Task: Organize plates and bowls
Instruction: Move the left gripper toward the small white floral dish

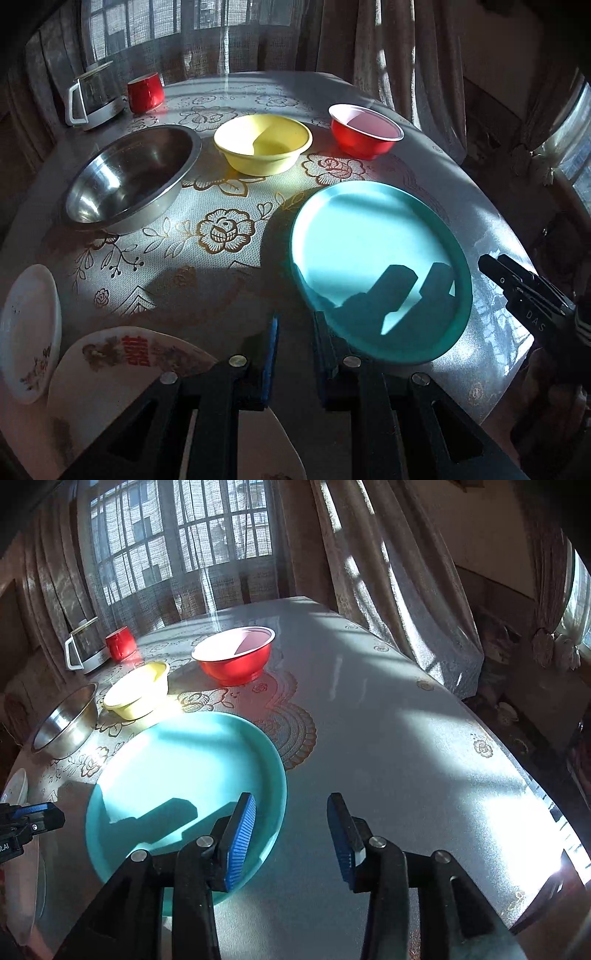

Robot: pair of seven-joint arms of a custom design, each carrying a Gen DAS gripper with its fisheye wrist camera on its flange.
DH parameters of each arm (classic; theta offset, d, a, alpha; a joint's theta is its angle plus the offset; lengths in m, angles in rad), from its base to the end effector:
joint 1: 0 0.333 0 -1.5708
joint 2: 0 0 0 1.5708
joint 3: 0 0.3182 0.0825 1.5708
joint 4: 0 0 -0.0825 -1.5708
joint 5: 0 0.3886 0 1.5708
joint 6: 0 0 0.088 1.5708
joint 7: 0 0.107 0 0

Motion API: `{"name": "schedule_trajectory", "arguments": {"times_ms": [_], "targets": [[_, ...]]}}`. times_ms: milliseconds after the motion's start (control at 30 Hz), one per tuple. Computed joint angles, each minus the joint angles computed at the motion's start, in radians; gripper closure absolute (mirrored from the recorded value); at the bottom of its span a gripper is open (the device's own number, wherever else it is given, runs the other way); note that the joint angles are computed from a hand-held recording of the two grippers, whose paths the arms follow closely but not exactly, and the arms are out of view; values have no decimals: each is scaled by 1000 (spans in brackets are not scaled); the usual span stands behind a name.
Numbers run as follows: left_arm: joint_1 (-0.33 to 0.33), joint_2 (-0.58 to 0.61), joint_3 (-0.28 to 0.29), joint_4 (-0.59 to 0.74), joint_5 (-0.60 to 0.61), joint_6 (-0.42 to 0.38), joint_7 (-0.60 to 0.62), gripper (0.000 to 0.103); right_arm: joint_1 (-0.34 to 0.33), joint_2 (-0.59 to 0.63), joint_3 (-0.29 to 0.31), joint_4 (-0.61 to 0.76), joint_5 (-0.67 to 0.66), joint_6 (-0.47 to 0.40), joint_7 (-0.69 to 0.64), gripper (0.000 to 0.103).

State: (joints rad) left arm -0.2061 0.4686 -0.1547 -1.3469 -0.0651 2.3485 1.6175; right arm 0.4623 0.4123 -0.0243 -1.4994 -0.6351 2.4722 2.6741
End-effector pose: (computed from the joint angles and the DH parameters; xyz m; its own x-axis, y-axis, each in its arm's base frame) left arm 0.7041 -0.2395 0.5213 -0.3587 -0.9271 0.1087 -0.8196 0.2571 -0.5120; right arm 0.6574 0.3130 0.4950 -0.2301 -0.9693 -0.0864 -0.6986 0.2264 -0.6787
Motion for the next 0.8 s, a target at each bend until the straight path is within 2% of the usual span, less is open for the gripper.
{"name": "schedule_trajectory", "arguments": {"times_ms": [100,300,467,533,800], "targets": [[6,-40,-2,-30,-8,8,-2,86,0,-24,13,-33,10,28,-4,54],[37,-166,-3,-217,-39,137,16,86,15,-40,32,-59,21,52,-13,52],[79,-272,5,-357,-89,212,23,86,47,-59,26,-92,-5,38,73,52],[99,-312,9,-408,-119,238,30,86,47,-66,30,-114,-12,61,103,52],[177,-440,37,-596,-276,343,85,86,45,12,56,-28,68,34,-6,52]]}}
